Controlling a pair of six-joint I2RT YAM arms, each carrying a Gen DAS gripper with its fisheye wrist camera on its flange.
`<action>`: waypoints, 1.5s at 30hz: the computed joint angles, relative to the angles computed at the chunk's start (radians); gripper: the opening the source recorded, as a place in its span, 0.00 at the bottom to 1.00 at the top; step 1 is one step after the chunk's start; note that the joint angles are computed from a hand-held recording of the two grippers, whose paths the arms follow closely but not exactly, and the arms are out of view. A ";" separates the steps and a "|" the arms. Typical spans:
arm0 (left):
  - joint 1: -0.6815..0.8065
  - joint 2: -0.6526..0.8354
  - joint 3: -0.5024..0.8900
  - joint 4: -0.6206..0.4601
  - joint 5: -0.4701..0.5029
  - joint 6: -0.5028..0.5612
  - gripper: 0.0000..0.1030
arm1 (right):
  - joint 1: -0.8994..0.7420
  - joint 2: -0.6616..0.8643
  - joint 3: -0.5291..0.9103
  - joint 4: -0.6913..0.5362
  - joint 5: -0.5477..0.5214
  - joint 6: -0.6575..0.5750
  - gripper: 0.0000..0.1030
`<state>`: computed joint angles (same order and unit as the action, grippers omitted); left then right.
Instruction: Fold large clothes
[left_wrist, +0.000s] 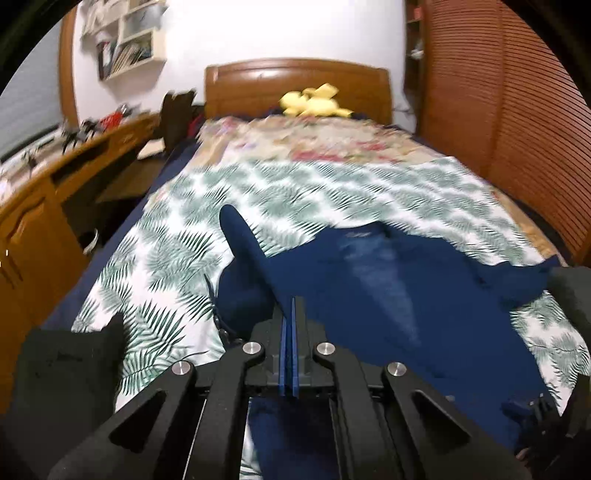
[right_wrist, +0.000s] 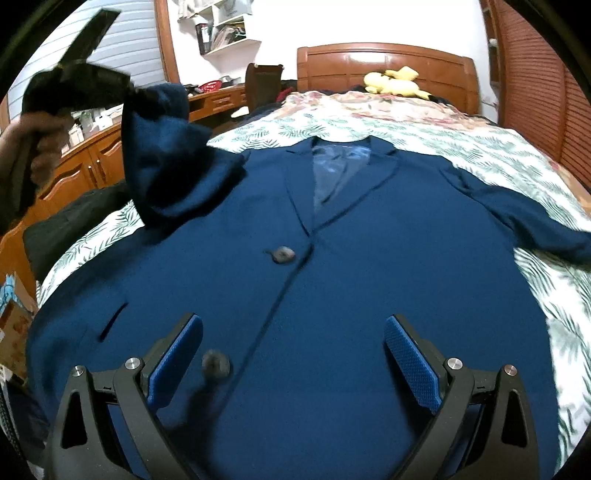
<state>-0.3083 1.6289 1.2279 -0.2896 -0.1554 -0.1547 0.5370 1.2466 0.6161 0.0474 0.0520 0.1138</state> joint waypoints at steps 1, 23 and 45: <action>-0.038 -0.007 0.012 -0.008 -0.020 -0.005 0.02 | -0.006 -0.043 -0.029 -0.012 0.003 0.003 0.96; -0.327 -0.076 -0.278 0.238 -0.153 -0.140 0.02 | -0.094 -0.719 -0.138 -0.541 0.056 0.016 0.96; -0.247 -0.703 -0.670 0.153 -0.082 -0.057 0.67 | 0.342 -0.243 0.040 -0.370 0.441 0.158 0.96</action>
